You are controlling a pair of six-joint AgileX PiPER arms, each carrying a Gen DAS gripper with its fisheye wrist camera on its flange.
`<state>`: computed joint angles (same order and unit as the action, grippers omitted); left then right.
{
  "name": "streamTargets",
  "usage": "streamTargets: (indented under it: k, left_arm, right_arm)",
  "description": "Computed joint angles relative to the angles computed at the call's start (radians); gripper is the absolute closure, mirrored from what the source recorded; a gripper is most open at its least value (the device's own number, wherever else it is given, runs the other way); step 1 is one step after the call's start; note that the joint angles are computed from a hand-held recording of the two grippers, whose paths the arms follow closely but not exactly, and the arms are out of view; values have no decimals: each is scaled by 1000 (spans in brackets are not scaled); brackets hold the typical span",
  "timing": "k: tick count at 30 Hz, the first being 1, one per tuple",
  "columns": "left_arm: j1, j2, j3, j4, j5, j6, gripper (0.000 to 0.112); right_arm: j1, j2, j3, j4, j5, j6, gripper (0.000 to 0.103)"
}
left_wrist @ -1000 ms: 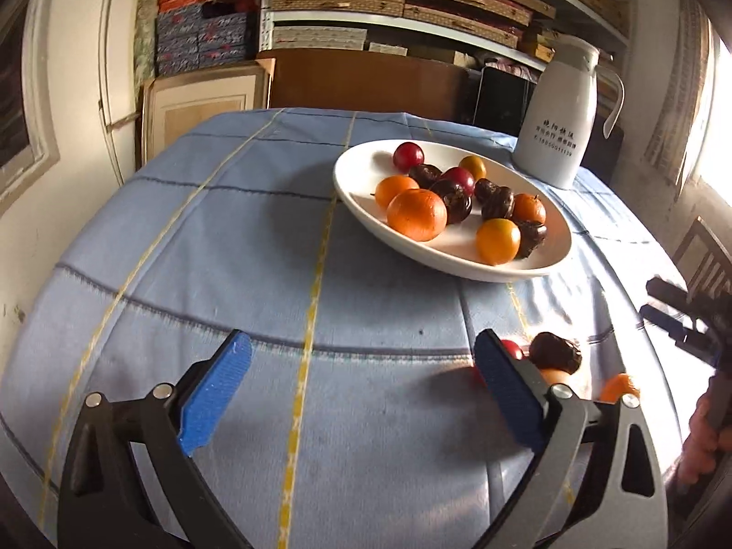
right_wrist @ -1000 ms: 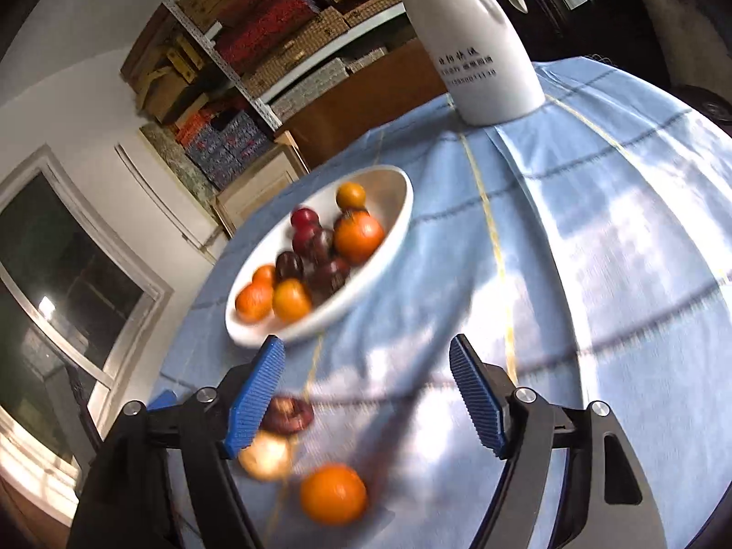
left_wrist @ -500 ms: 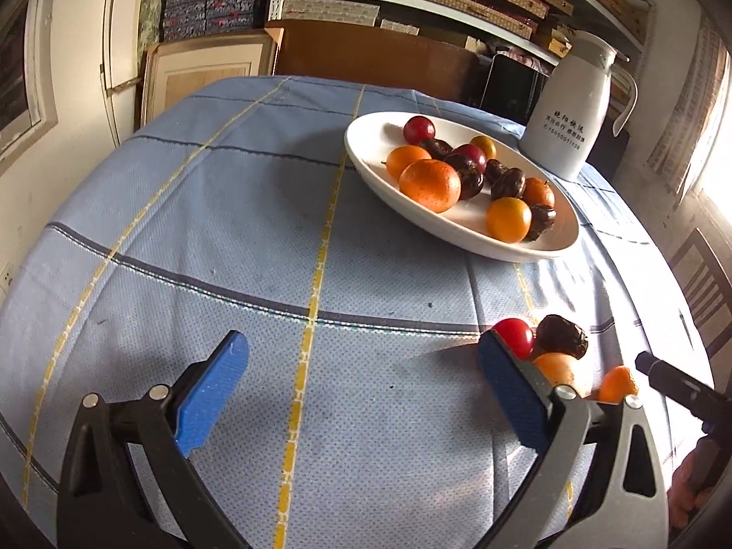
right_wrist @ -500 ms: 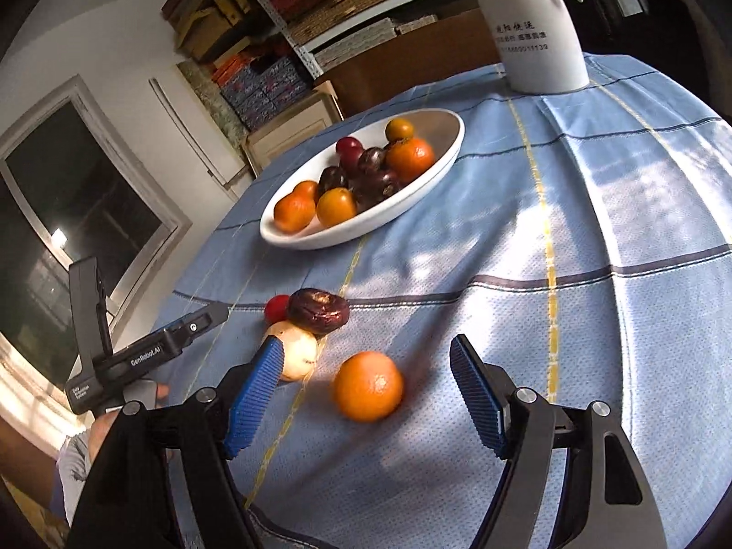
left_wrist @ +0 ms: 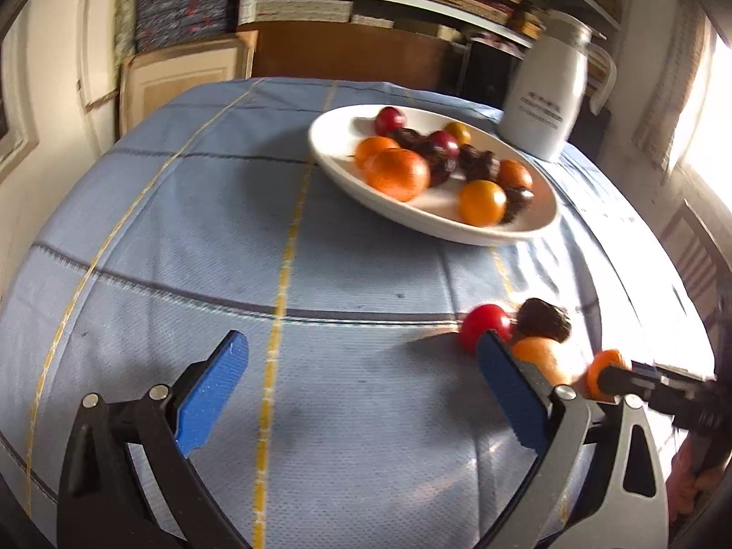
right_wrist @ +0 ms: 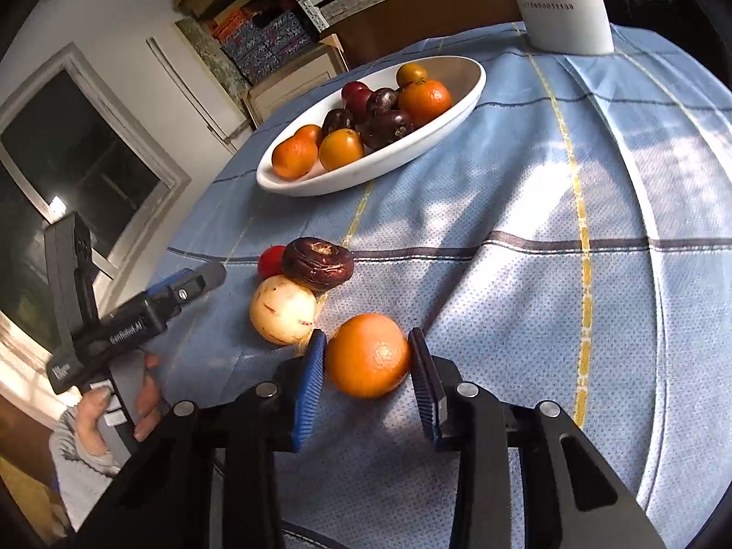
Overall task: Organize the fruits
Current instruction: 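Grasp an orange with the right gripper while the left gripper grasps a red apple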
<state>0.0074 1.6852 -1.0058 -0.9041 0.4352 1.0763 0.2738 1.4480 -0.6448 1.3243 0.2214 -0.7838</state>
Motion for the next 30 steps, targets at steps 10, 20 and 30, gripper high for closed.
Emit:
streamTargets:
  k: [10, 20, 30]
  left_arm:
    - [-131, 31, -34, 145, -66, -76, 14]
    - [-9, 142, -180, 112, 115, -82, 13]
    - [-141, 74, -81, 310, -60, -146, 32]
  right_arm:
    - [-21, -5, 16, 83, 16, -82, 66]
    - [-36, 1, 17, 125, 29, -127, 66]
    - [-37, 3, 16, 128, 29, -131, 66]
